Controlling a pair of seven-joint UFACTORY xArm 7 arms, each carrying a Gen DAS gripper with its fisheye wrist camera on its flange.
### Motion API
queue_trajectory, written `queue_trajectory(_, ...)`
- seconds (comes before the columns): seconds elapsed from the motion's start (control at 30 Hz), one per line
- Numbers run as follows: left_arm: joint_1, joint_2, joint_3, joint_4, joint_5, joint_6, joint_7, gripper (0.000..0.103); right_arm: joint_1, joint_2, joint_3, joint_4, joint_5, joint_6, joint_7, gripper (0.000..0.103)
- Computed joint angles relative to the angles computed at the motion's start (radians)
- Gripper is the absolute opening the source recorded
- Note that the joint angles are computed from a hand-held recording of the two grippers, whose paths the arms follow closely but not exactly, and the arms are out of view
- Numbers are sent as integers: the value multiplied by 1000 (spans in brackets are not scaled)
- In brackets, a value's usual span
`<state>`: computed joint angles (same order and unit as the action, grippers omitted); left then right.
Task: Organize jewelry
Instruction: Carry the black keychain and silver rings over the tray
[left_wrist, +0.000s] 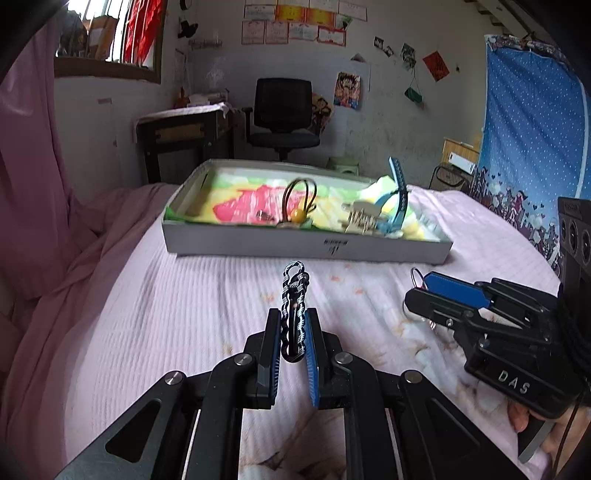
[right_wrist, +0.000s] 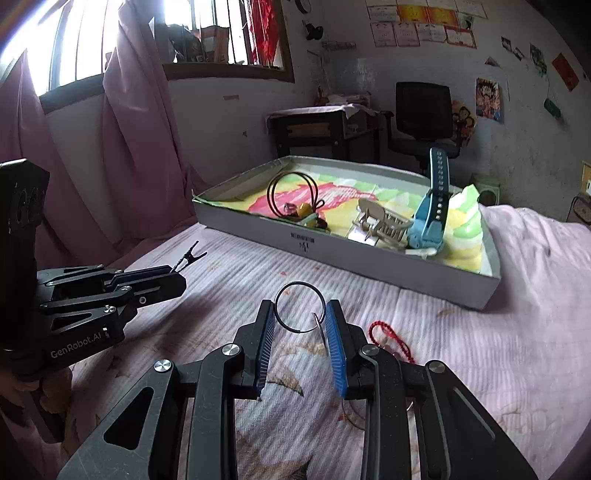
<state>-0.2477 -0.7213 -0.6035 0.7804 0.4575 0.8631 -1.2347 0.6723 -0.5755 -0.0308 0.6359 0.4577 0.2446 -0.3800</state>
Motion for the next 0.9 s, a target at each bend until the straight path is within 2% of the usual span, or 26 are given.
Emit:
queue_trajectory(0.13, 24, 10, -8, 32, 23, -2, -4, 12, -13, -21, 9, 5, -17, -18, 9, 25)
queue_trajectory(0.37, 66, 40, 5, 68, 61, -31, -2, 12, 10, 4, -9, 55, -25, -61, 22, 25)
queue_trajectory(0.7, 165, 107, 55, 119, 149, -98, -11, 12, -19, 221, -28, 259, -5, -97, 3, 25)
queue_trajectory(0.9, 203, 180, 82, 141, 195, -117, -29, 12, -79, 346, 11, 371, 40, -113, -15, 25)
